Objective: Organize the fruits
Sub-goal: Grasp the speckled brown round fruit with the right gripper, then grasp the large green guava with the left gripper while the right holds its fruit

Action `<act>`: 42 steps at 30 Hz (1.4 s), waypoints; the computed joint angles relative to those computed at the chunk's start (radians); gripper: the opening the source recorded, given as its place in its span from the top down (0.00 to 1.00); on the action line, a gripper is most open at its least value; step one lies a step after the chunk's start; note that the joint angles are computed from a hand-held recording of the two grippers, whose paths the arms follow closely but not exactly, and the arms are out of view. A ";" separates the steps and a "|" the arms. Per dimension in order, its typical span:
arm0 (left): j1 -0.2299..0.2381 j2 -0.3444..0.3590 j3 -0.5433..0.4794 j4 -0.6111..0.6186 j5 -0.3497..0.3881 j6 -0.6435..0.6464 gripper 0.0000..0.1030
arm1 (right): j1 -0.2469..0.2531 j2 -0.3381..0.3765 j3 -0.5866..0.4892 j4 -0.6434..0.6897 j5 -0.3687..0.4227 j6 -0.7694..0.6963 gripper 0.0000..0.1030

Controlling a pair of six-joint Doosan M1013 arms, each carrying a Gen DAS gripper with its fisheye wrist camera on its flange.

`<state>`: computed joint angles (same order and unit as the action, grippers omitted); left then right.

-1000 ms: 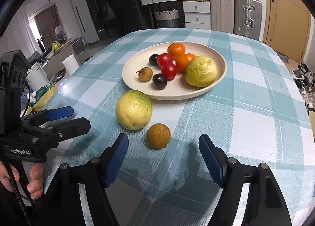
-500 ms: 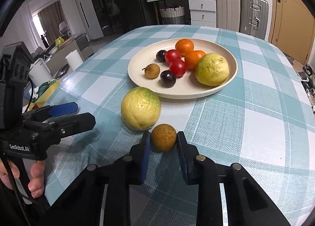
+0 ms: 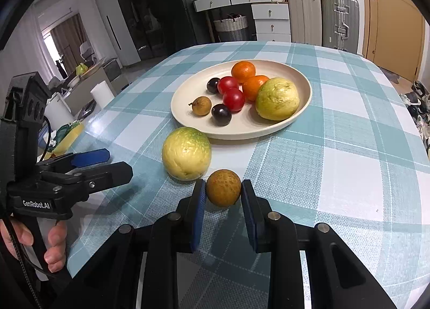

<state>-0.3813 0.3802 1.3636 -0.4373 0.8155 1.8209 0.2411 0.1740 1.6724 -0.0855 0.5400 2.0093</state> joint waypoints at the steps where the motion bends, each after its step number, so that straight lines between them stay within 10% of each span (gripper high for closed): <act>1: -0.001 0.001 -0.002 -0.004 0.003 0.004 0.01 | -0.002 -0.003 0.003 0.005 -0.005 -0.001 0.74; 20: -0.049 0.047 -0.089 -0.026 0.060 0.061 0.02 | -0.038 -0.057 0.068 0.020 -0.084 0.037 0.74; 28: -0.071 0.092 -0.148 0.001 0.137 0.050 0.32 | -0.040 -0.064 0.080 0.021 -0.093 0.038 0.74; 30: -0.071 0.098 -0.155 -0.009 0.151 0.054 0.52 | -0.041 -0.065 0.081 0.028 -0.096 0.033 0.74; 42: -0.052 0.099 -0.152 -0.090 0.175 0.096 0.54 | -0.048 -0.060 0.076 0.075 -0.095 -0.009 0.74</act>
